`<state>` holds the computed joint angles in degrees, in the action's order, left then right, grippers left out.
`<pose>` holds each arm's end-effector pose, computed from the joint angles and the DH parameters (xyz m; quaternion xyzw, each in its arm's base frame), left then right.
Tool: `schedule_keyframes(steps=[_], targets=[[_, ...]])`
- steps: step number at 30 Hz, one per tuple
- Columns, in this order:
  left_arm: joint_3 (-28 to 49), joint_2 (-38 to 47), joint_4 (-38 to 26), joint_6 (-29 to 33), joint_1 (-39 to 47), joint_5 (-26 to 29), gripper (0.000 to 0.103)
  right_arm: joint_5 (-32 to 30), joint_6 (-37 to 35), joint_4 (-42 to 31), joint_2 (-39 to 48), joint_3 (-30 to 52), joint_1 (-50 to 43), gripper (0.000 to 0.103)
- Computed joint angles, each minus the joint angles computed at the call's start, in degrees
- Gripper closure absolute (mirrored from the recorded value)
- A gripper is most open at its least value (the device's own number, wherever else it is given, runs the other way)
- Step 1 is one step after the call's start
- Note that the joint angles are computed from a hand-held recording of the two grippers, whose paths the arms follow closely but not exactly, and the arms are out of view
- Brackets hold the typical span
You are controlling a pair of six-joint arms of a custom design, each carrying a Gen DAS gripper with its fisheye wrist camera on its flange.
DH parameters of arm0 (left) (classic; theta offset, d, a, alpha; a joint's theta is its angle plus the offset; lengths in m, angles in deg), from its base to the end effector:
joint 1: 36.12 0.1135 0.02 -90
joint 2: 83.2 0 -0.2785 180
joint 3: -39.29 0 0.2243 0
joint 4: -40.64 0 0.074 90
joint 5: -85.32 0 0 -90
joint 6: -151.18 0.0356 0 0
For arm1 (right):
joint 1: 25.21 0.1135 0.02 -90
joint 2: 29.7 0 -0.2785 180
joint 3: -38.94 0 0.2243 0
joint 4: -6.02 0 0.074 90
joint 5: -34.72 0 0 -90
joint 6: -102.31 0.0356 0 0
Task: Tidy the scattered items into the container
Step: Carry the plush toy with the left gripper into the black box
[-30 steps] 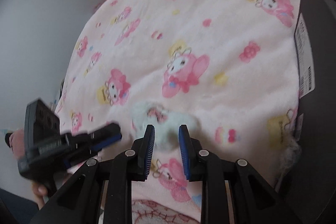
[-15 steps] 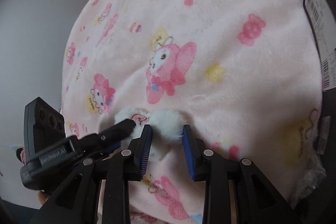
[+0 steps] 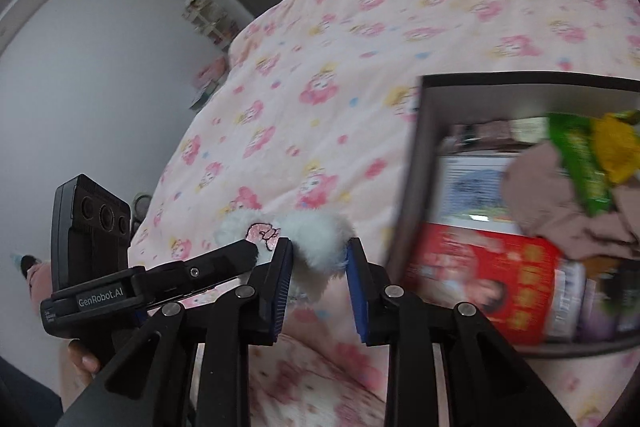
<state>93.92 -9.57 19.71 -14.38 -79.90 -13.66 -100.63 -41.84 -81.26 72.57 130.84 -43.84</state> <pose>0.1752 -0.1602 0.2376 -0.2792 0.8597 -0.3283 0.2743 0.2797 -0.0676 0.2471 -0.2563 0.8846 0.3462 0.1787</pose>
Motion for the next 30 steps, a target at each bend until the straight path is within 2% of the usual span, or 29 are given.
schedule_keyframes(steps=[2,9,14,18,23,30], targets=[[4.90,6.55,1.72,0.92,-1.15,1.18,0.070,0.77,-2.81,-2.23,2.75,3.80,-4.30,0.079],[23.08,21.86,-2.33,3.51,-5.73,0.38,0.070,1.20,-10.56,-13.87,14.98,22.52,-15.97,0.079],[31.94,28.44,-6.83,5.01,-6.00,0.83,0.070,2.27,-13.04,-15.55,18.98,30.72,-17.53,0.078],[36.07,32.74,-9.75,5.45,-5.04,2.48,0.070,4.58,-13.09,-11.91,21.08,32.08,-16.08,0.078],[36.98,35.83,-9.63,5.69,-4.13,4.07,0.070,6.31,-12.80,-8.47,23.51,32.51,-14.73,0.078],[37.31,39.63,-8.99,5.02,-2.80,7.23,0.070,8.97,-11.29,-0.38,23.20,26.46,-13.61,0.078]])
